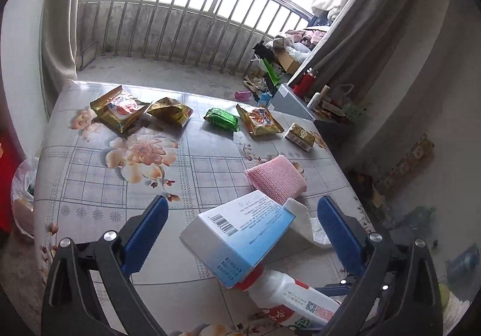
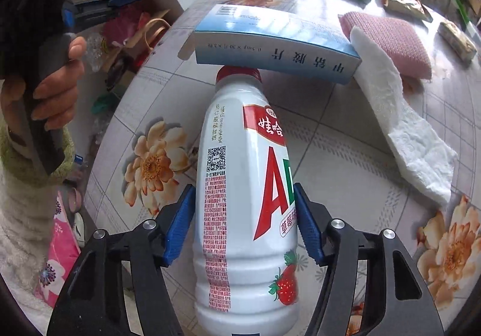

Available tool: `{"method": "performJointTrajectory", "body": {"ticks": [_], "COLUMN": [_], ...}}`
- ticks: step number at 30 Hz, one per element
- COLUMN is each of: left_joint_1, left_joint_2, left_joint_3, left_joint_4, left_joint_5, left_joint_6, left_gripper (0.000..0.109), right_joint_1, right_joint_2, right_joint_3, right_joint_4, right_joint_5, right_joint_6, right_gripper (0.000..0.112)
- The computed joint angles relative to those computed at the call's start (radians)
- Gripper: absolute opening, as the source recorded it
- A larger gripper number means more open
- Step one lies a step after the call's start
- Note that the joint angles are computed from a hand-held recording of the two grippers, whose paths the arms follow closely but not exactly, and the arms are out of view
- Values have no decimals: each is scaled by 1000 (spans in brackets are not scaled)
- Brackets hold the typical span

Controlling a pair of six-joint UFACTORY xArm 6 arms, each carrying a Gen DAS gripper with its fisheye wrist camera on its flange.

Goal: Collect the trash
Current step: 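Grasp the white milk bottle with the right tool while the left tool grasps the blue box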

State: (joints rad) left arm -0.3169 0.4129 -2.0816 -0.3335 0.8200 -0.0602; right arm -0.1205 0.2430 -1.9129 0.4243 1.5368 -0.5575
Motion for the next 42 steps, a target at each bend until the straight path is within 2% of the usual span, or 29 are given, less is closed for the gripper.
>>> {"method": "performJointTrajectory", "body": {"ticks": [5, 8, 12, 18, 20, 22, 27, 29, 33, 37, 40, 42], "left_joint_1": [-33, -43, -54, -63, -69, -84, -143, -169, -203, -258, -276, -280], "left_joint_2": [138, 151, 159, 162, 123, 67, -25, -80, -235, -371, -409, -419], "left_joint_3": [-160, -132, -105, -98, -36, 51, 181, 253, 453, 625, 659, 668], "left_joint_4": [59, 60, 64, 96, 95, 118, 343, 409, 362, 451, 433, 453], "left_joint_5": [97, 116, 148, 174, 141, 82, 85, 84, 54, 26, 28, 6], "left_joint_6": [102, 131, 150, 106, 85, 77, -84, -151, -235, -384, -417, -457], "left_gripper": [97, 97, 97, 97, 96, 88, 76, 75, 75, 75, 77, 87], "right_joint_1": [-89, -164, -250, -358, -368, -372, -366, -360, -362, -356, -351, -343], "right_joint_2": [-138, -215, -281, -300, -289, -290, -332, -350, -408, -453, -433, -423], "right_joint_3": [157, 242, 321, 363, 353, 352, 406, 433, 489, 539, 525, 511], "right_joint_4": [2, 1, -10, 58, 88, 99, 94, 89, 56, 10, 17, 14], "right_joint_5": [45, 53, 11, -28, -32, -47, -103, -125, -169, -216, -204, -198], "right_joint_6": [-46, -38, 27, 130, 165, 173, 163, 179, 186, 186, 194, 192], "right_gripper": [60, 60, 60, 60, 60, 60, 60, 60, 59, 60, 60, 61]}}
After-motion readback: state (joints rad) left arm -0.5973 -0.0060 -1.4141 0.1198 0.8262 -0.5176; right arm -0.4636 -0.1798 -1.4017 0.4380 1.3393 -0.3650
